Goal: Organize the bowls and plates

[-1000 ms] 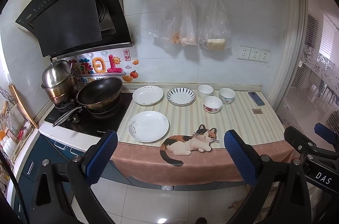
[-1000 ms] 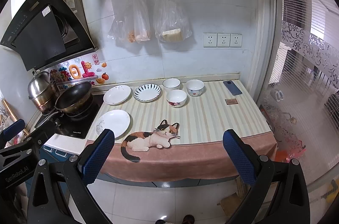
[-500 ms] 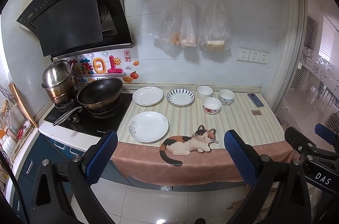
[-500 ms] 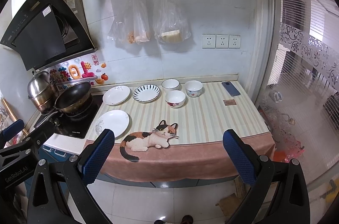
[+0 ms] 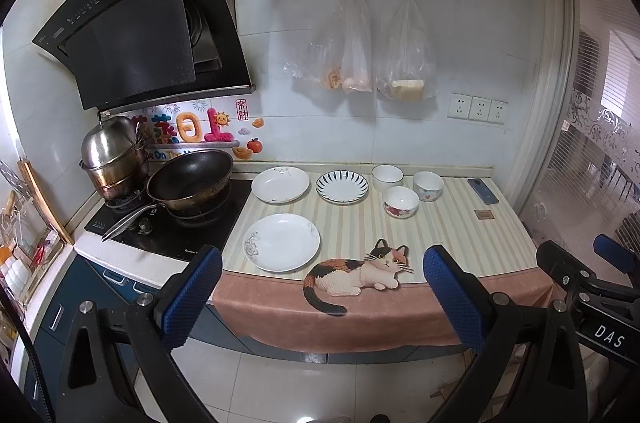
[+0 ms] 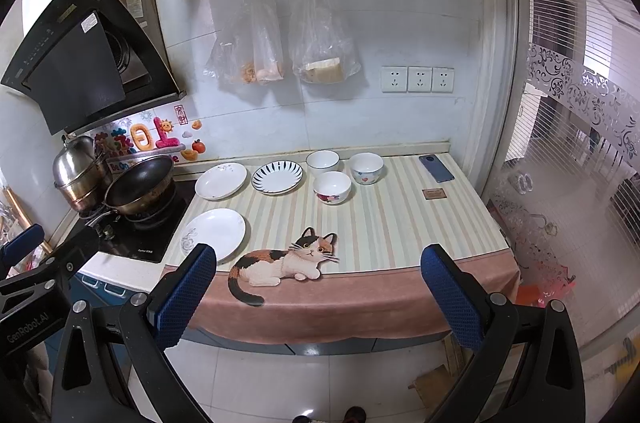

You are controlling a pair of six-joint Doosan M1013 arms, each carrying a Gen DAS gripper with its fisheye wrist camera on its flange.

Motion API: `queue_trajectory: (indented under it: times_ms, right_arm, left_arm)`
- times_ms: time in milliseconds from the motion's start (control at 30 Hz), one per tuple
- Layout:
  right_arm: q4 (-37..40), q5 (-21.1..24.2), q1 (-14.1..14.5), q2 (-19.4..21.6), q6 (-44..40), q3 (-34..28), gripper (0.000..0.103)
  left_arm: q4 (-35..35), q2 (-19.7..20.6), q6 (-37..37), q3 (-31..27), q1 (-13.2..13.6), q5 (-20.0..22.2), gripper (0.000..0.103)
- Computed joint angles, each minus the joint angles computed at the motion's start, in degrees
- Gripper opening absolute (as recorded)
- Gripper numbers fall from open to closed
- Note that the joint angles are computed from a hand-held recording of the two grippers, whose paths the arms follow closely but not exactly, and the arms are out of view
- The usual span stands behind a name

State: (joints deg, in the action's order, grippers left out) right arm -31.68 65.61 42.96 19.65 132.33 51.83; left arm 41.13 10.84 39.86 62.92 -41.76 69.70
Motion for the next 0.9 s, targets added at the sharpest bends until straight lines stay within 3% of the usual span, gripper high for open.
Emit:
queue_trajectory:
  times_ms: [900]
  right_arm:
    - [0.1, 0.5, 0.0, 0.7, 0.0, -0.9, 0.103]
  left_arm:
    - [-0.4, 0.1, 0.5, -0.4, 0.5, -0.2, 0.103]
